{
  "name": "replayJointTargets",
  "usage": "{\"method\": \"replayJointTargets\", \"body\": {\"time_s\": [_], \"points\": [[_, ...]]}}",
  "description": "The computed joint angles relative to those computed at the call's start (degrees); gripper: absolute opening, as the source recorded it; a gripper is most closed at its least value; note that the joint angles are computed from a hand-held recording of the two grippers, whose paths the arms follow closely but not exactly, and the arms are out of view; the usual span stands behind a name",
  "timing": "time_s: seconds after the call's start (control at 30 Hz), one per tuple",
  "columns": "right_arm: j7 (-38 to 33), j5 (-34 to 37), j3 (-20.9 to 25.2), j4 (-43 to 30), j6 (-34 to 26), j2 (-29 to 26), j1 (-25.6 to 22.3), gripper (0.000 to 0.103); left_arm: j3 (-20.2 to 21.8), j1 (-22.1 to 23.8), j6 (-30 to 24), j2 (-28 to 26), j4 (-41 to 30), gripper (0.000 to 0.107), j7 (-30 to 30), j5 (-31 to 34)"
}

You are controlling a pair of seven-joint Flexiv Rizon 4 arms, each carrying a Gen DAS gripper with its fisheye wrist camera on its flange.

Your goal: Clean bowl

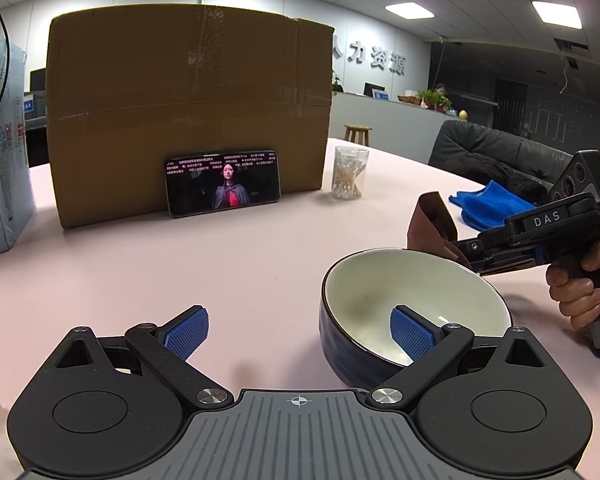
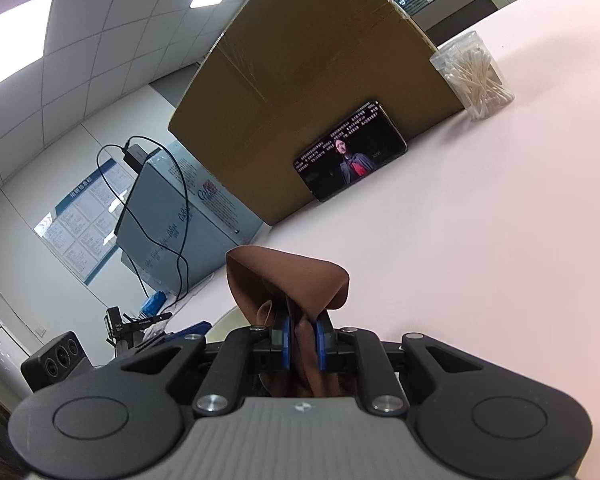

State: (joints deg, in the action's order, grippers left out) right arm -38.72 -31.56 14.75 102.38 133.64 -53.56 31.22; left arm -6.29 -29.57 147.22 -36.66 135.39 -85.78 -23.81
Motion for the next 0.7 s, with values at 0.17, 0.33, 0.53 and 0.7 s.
{"method": "replayJointTargets", "body": {"time_s": [0.17, 0.33, 0.53, 0.7], "points": [[0.65, -1.03, 0.04, 0.30, -4.65, 1.01, -0.14, 0.015, 0.03, 0.05, -0.04, 0.06, 0.09, 0.099, -0.05, 0.09], [-1.28, 1.08, 0.31, 0.55, -1.60, 0.59, 0.27, 0.015, 0.08, -0.04, -0.06, 0.19, 0.22, 0.099, 0.02, 0.00], [-1.85, 1.99, 0.22, 0.23, 3.28, -0.41, 0.61, 0.015, 0.08, -0.06, -0.09, 0.17, 0.14, 0.099, 0.09, -0.06], [-0.49, 1.00, -0.44, 0.14, 2.61, -0.28, 0.64, 0.015, 0.07, -0.05, -0.08, 0.11, 0.03, 0.099, 0.12, -0.03]]}}
